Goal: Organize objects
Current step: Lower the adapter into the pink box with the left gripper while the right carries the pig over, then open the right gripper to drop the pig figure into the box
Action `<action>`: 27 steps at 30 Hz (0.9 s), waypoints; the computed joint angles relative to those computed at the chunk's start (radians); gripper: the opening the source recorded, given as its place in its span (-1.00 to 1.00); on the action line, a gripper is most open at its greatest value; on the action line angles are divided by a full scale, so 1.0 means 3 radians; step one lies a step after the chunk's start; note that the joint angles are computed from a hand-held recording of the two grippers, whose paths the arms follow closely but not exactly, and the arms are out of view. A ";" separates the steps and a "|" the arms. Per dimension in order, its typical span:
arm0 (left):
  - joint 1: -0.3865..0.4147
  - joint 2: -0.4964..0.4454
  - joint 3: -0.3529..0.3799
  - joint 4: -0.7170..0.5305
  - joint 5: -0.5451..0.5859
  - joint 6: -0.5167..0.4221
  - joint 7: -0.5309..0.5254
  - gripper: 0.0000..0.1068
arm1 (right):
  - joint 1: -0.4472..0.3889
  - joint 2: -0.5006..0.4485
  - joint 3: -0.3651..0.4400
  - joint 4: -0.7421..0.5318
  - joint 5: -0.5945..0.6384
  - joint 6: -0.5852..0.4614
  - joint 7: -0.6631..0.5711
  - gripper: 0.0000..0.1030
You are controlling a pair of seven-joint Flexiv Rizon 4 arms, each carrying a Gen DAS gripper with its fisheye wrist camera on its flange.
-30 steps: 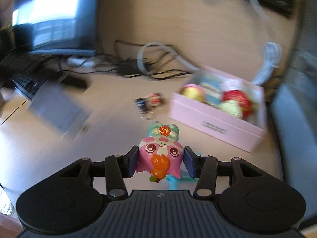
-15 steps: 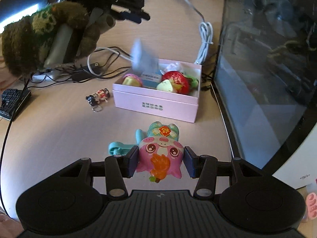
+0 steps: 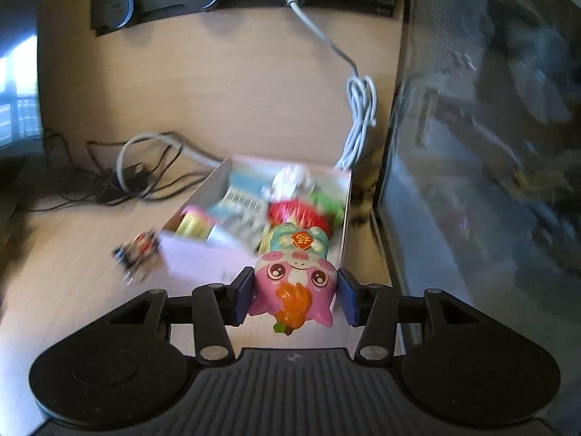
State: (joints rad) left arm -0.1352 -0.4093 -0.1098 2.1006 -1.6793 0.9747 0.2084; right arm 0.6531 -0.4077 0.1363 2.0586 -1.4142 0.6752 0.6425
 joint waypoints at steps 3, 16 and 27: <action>0.0141 0.0047 0.0107 0.0240 0.0308 -0.0162 -0.0154 -0.62 | -0.0044 -0.0150 -0.0094 -0.0185 0.0105 -0.0087 -0.0344 -0.07; 0.0524 0.0052 0.0251 0.0383 0.0128 -0.0192 -0.0226 -0.63 | -0.0040 -0.0384 -0.0371 -0.0392 0.0088 0.0110 -0.0565 0.33; 0.0475 0.0005 0.0222 0.0392 0.0069 -0.0070 -0.0152 -0.64 | -0.0390 -0.0437 -0.0324 -0.0419 0.0199 0.0741 -0.0215 -0.40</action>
State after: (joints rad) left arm 0.0073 -0.4078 -0.0432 2.2180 -1.6586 0.9538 0.1627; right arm 0.5362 -0.5387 0.0390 1.9330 -1.3545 0.8973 0.5779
